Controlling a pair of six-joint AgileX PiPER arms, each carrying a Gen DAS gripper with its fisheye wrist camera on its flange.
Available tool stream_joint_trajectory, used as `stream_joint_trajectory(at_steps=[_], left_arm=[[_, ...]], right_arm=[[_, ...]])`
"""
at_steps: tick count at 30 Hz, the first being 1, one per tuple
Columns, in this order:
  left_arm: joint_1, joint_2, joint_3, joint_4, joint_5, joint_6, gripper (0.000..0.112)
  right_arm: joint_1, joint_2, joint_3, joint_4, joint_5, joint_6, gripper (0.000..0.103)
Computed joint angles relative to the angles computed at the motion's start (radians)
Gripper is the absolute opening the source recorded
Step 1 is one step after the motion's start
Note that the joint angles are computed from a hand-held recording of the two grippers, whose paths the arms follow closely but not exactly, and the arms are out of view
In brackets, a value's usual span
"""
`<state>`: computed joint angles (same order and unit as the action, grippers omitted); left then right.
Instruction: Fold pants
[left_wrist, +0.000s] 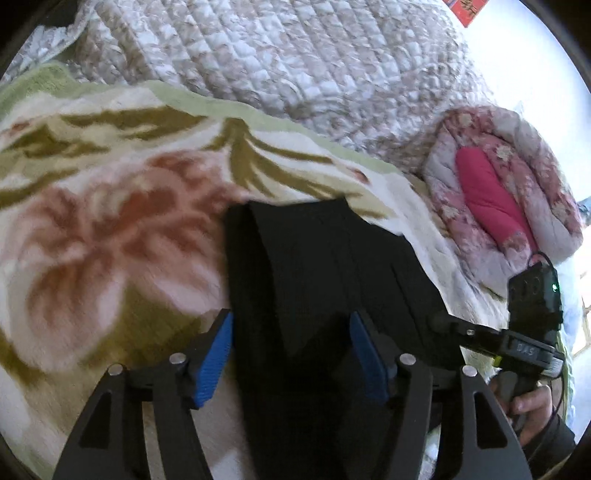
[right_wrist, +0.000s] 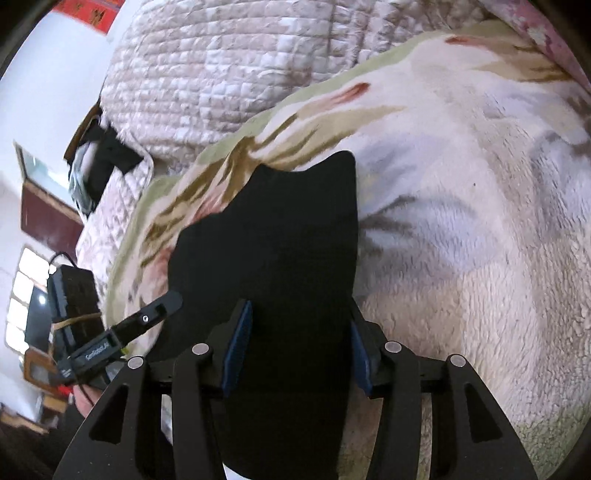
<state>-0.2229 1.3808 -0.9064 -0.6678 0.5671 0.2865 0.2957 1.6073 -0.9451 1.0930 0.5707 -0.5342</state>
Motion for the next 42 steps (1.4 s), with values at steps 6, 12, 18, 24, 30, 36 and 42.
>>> stream_joint_trajectory(at_steps=[6,12,18,24,30,36,42], left_arm=[[-0.005,0.042,-0.021,-0.016,-0.034,-0.004,0.063],[-0.089,-0.008,-0.057,0.231,-0.041,-0.282,0.029],[-0.069,-0.014,-0.139,0.215,0.022,-0.243,0.023],[0.023,0.083,-0.296,0.159,0.084,-0.143,0.023],[0.072,0.253,-0.496,0.251,0.106,-0.143,0.030],[0.102,0.276,-0.473,0.465,0.052,-0.297,0.030],[0.055,0.153,-0.321,0.531,0.005,-0.351,0.030]], right_arm=[[0.005,0.057,-0.067,-0.024,-0.008,0.043,0.031],[0.041,-0.021,-0.053,-0.063,-0.048,0.089,0.017],[0.050,-0.006,-0.173,-0.124,-0.016,0.137,0.016],[0.048,0.153,-0.440,-0.220,0.049,0.233,0.017],[0.060,0.325,-0.702,-0.447,0.106,0.412,0.026],[0.071,0.251,-0.566,-0.519,0.035,0.424,0.028],[0.153,0.132,-0.426,-0.656,-0.032,0.528,0.029]])
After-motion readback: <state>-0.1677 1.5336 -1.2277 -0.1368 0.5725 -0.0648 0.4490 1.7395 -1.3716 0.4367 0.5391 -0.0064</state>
